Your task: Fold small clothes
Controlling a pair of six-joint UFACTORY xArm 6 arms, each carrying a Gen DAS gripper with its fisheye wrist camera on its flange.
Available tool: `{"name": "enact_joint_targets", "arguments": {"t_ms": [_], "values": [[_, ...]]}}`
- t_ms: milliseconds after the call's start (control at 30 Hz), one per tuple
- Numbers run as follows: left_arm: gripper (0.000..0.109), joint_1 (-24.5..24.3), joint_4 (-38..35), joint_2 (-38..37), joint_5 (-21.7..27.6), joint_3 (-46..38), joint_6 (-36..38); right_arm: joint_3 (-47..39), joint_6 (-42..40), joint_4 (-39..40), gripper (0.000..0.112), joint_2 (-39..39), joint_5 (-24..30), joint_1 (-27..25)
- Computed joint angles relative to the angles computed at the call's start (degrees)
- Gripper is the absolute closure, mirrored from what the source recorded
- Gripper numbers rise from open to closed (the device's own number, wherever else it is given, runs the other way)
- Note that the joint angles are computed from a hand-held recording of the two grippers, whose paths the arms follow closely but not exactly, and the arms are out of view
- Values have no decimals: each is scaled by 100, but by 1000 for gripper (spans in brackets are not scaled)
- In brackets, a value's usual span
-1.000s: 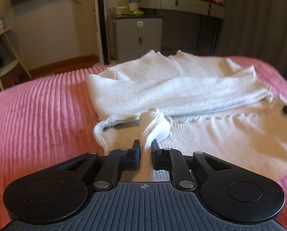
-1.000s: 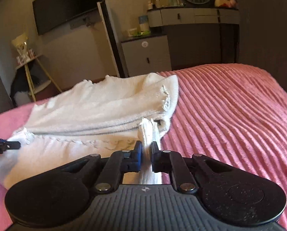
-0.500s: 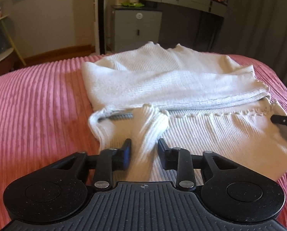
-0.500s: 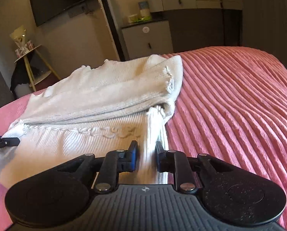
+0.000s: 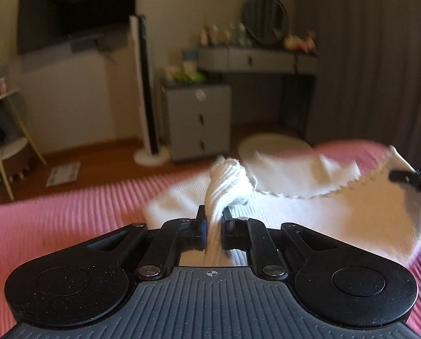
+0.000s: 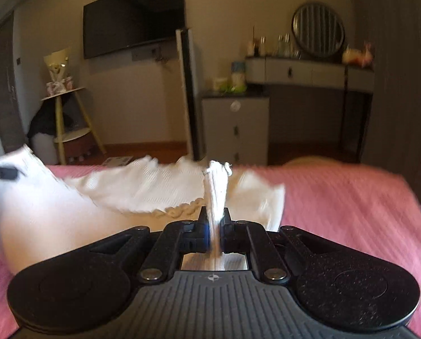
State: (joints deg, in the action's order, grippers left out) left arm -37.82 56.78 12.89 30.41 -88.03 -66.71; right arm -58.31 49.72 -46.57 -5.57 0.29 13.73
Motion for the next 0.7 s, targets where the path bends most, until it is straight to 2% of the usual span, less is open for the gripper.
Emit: {"name": "enact_joint_targets", "arguments": {"t_ms": [33,100,267,433,567,633,700], "values": [[97,58,261,199,22,-253,-157,-377,378,-465,105,251,145,-27],[97,114,165,694,285,-883,16,-1115,773,-911,106,788,447,-22],[97,201,-138,1886,689,-2362,610,-2540,102,-493,106,1930,1073,154],[97,319,-169,2881,1005,-3633,950,-3808,-236,-508,106,2955,1611,299],[96,342,-15,3483,1334,-4371,1012,-4452,14,-659,106,3512,1903,338],[92,326,95,3805,1553,-4753,942,-4681,74,-599,105,3738,2065,345],[92,279,248,4145,1992,-5202,871,-4762,269,-704,102,3860,2156,330]]}}
